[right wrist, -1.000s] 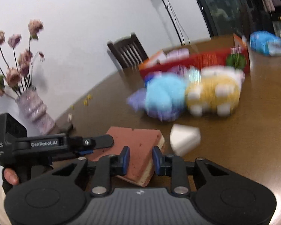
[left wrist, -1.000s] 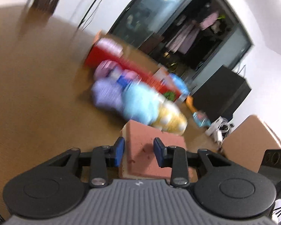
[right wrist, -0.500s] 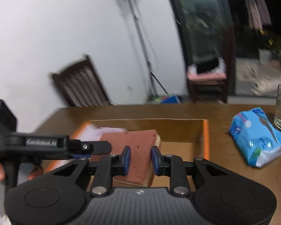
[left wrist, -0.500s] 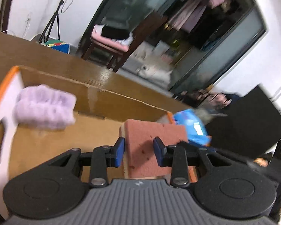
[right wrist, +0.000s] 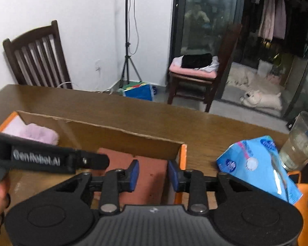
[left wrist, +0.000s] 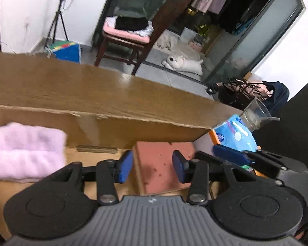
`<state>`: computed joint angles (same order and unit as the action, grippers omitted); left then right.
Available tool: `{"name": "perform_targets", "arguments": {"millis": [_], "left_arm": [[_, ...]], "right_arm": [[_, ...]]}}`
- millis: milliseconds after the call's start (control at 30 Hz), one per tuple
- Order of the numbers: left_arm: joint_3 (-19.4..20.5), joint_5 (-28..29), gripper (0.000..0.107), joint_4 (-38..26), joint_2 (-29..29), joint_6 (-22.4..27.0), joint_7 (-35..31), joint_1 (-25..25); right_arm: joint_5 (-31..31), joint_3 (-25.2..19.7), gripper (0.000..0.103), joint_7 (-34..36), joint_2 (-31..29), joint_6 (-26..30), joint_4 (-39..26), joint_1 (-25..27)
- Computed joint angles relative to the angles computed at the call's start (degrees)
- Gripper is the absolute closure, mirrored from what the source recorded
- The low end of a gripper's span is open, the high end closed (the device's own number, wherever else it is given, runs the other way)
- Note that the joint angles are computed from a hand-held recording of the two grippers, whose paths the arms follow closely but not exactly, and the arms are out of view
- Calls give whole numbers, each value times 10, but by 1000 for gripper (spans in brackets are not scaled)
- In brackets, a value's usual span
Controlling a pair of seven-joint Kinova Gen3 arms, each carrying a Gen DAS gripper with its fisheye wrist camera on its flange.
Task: Organize soft objects
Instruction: 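Lower the sponge block into the box and open the right gripper, then move the right gripper out of the box to the plush sheep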
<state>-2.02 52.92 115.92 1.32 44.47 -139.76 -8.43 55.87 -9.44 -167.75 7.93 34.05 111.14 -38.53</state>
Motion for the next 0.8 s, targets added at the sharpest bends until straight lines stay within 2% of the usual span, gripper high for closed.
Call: {"name": "perform_targets", "arguments": {"millis": [67, 167, 267, 300, 433, 500, 600, 667, 800], "left_arm": [[-10, -22, 64, 3, -38, 11, 10, -5], [-25, -49, 60, 2, -107, 46, 23, -28], [-87, -89, 52, -6, -186, 101, 12, -17], [-94, -98, 45, -7, -213, 113, 17, -24], [-139, -168, 37, -40, -319, 176, 45, -11], [-155, -191, 29, -48, -371, 191, 56, -1], [-175, -228, 25, -56, -440, 219, 78, 15], [-200, -245, 22, -51, -486, 247, 82, 26], [-286, -237, 16, -16, -586, 320, 2, -25]], "right_arm": [[-1, -5, 69, 9, -21, 33, 0, -17], [-29, -41, 63, 48, -71, 82, -6, -16], [-58, -80, 56, 87, -126, 140, -19, -14], [-66, -96, 52, 95, -144, 163, -25, -15], [-105, -152, 46, 126, -210, 237, -52, -14], [-111, -185, 44, 125, -230, 270, -65, -9], [-121, -236, 39, 115, -257, 306, -77, 3], [-136, -288, 38, 104, -285, 312, -71, 34], [-146, -394, 32, 24, -344, 330, -35, 47]]}}
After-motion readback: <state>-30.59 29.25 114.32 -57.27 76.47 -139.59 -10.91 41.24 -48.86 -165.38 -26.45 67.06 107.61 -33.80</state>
